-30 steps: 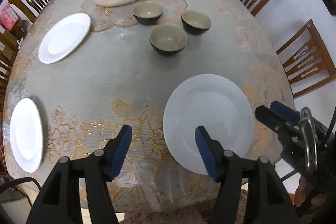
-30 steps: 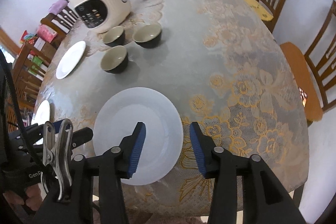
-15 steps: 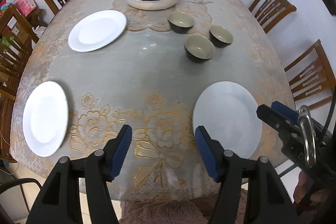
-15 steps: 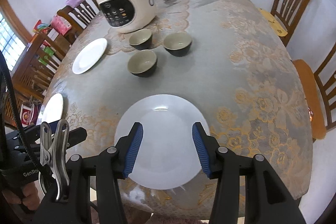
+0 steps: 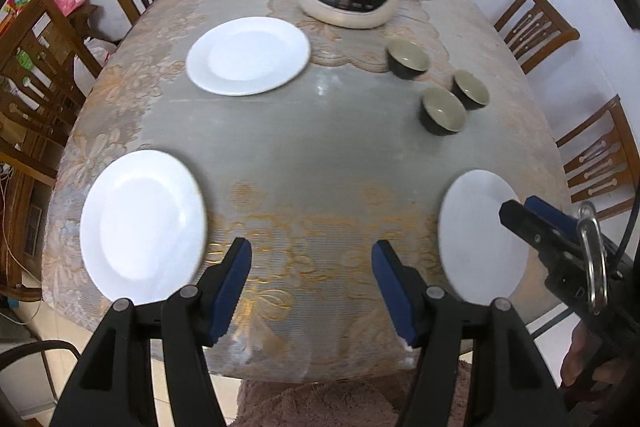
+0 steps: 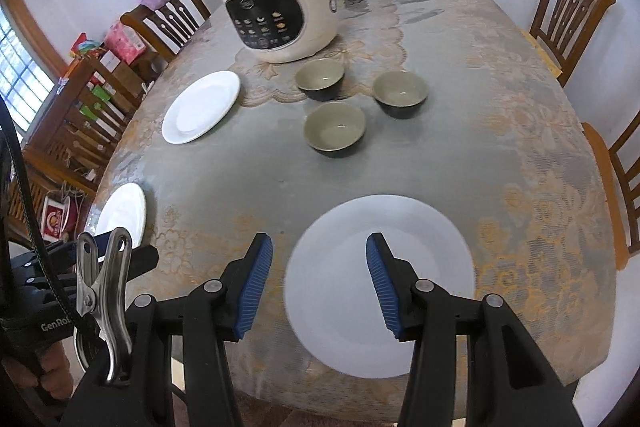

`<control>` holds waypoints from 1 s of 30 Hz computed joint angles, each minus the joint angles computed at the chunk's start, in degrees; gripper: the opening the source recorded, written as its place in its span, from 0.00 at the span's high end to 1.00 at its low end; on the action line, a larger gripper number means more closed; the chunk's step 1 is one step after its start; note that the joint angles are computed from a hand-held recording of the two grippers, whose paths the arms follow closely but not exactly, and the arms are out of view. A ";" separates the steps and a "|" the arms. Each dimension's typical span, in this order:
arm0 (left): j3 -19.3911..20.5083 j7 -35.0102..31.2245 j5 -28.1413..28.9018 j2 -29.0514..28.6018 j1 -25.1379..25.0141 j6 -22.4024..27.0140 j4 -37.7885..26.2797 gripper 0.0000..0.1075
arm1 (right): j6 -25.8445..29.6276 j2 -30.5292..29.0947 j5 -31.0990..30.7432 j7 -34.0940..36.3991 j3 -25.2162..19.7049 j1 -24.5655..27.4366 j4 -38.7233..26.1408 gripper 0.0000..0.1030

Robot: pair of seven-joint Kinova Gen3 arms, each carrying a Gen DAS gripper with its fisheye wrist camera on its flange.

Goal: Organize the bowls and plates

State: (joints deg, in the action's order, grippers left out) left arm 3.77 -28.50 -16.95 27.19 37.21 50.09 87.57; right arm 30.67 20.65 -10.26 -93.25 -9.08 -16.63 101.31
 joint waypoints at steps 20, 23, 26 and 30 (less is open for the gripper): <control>0.53 -7.78 3.18 -6.46 -8.64 -5.01 10.85 0.39 | 1.44 1.58 7.11 -15.09 1.99 -9.75 -3.32 0.51; 0.39 -8.29 3.36 -7.36 -9.59 -5.47 12.50 0.39 | 1.49 1.82 7.86 -17.04 2.01 -10.87 -3.58 0.51; 0.67 -9.85 4.49 -7.93 -11.36 -5.73 13.92 0.39 | 1.83 2.34 8.75 -19.20 2.13 -12.33 -4.09 0.51; 0.79 -12.12 6.09 -8.76 -13.61 -6.63 16.02 0.39 | 2.17 3.03 10.01 -21.62 2.29 -13.96 -4.80 0.51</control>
State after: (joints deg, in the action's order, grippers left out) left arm 4.56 -40.62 -10.86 18.43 23.61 43.46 103.59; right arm 32.84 23.68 -0.25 -114.87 -6.79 -30.58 96.52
